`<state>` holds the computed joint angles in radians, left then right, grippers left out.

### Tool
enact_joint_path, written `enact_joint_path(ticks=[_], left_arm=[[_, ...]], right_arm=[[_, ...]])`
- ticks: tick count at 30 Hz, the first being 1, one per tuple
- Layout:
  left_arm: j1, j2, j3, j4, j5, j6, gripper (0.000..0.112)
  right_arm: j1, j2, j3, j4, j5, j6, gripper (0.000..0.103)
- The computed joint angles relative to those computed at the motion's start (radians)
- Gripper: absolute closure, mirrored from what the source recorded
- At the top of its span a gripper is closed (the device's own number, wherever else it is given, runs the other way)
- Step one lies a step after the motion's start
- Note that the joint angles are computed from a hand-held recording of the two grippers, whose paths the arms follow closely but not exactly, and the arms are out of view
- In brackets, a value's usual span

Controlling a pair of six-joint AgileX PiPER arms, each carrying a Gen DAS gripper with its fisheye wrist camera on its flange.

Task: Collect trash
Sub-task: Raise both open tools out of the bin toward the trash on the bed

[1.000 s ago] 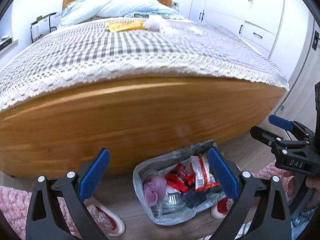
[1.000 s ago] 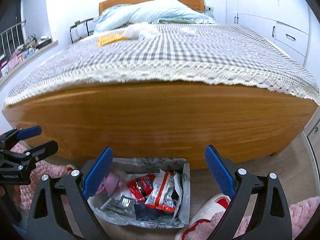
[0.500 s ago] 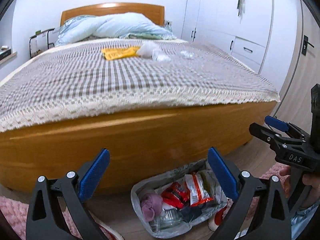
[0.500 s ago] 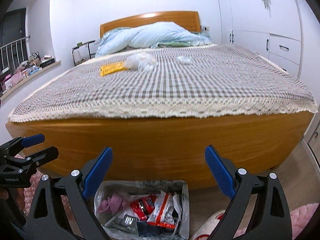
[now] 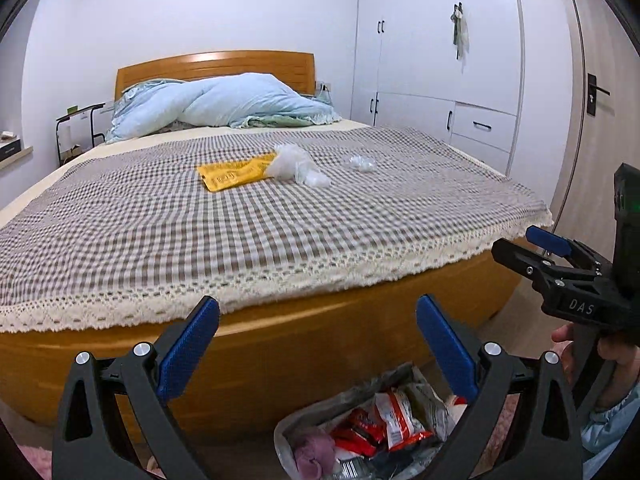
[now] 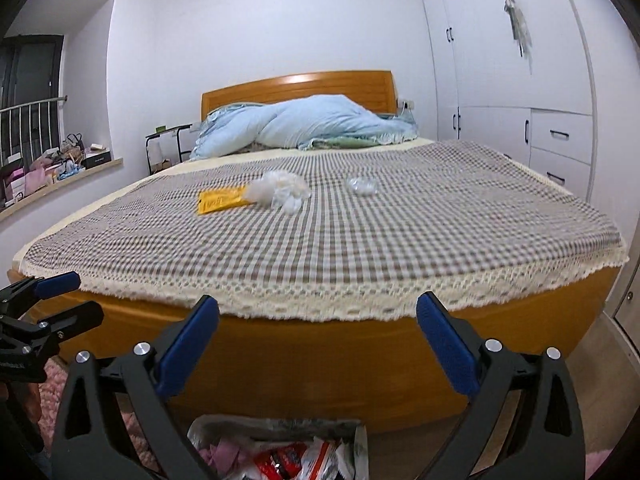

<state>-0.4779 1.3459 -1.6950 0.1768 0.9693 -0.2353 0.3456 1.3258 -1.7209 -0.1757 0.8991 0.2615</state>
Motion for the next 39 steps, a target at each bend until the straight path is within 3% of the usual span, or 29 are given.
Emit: enact_joint_path(ticks=[10, 22, 34, 39], left_arm=[[0.052, 0.113, -0.159, -0.01, -0.016, 0.002, 0.017], [0.1, 0.245, -0.327, -0.043, -0.026, 0.02, 0.017], [0.168, 0.392, -0.514, -0.065, 0.015, 0.032, 0.017], [0.203, 0.535, -0.765, -0.099, 0.155, 0.059, 0.017]], right_arm=[[-0.044, 0.098, -0.115, 0.012, -0.079, -0.037, 0.008], [-0.031, 0.181, -0.193, -0.097, -0.201, -0.002, 0.008], [-0.028, 0.367, -0.481, -0.095, -0.057, -0.053, 0.008], [-0.042, 0.499, -0.712, -0.083, 0.082, -0.032, 0.008]])
